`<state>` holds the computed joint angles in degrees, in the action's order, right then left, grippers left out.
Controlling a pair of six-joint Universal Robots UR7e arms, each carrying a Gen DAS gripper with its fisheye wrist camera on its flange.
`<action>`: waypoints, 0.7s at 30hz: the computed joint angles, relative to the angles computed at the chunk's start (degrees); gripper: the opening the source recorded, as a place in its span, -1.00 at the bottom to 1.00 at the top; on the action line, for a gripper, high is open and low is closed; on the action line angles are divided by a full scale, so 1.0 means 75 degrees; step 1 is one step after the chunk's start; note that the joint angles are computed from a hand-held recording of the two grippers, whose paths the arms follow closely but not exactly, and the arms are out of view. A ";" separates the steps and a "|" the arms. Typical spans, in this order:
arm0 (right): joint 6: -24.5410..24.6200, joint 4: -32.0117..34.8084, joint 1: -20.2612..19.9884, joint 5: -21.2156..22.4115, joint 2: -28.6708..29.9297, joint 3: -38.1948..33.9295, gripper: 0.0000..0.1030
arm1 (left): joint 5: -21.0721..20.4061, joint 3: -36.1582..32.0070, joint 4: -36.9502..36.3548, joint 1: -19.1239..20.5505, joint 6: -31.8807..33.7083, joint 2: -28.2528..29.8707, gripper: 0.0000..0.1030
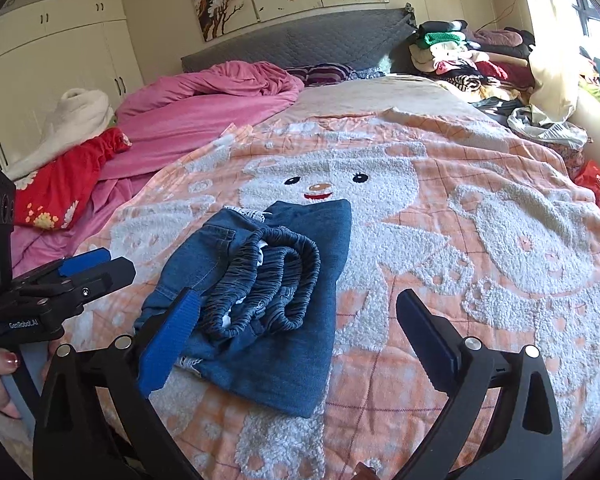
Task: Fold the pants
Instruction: 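Release the folded pants and withdraw the left gripper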
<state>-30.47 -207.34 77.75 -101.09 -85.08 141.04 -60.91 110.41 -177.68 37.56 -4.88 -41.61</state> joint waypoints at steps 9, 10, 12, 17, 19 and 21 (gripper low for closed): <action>-0.0205 -0.0873 0.0220 -0.0240 -0.0061 0.0578 0.91 | 0.0166 0.0575 -0.0230 -0.0174 -0.0195 -0.0353 0.82; -0.0242 -0.0929 0.0222 -0.0242 -0.0074 0.0638 0.91 | 0.0208 0.0654 -0.0271 -0.0196 -0.0233 -0.0393 0.82; -0.0270 -0.1038 0.0273 -0.0367 -0.0078 0.0756 0.91 | 0.0249 0.0809 -0.0326 -0.0221 -0.0322 -0.0479 0.82; -0.0288 -0.1356 0.0289 -0.0471 -0.0063 0.1079 0.91 | 0.0324 0.1203 -0.0283 -0.0261 -0.0616 -0.0682 0.82; -0.0263 -0.1419 0.0288 -0.0579 -0.0022 0.1174 0.91 | 0.0418 0.1357 -0.0265 -0.0299 -0.0668 -0.0724 0.82; -0.0252 -0.1531 0.0283 -0.0693 0.0049 0.1262 0.91 | 0.0424 0.1499 -0.0247 -0.0319 -0.0786 -0.0764 0.82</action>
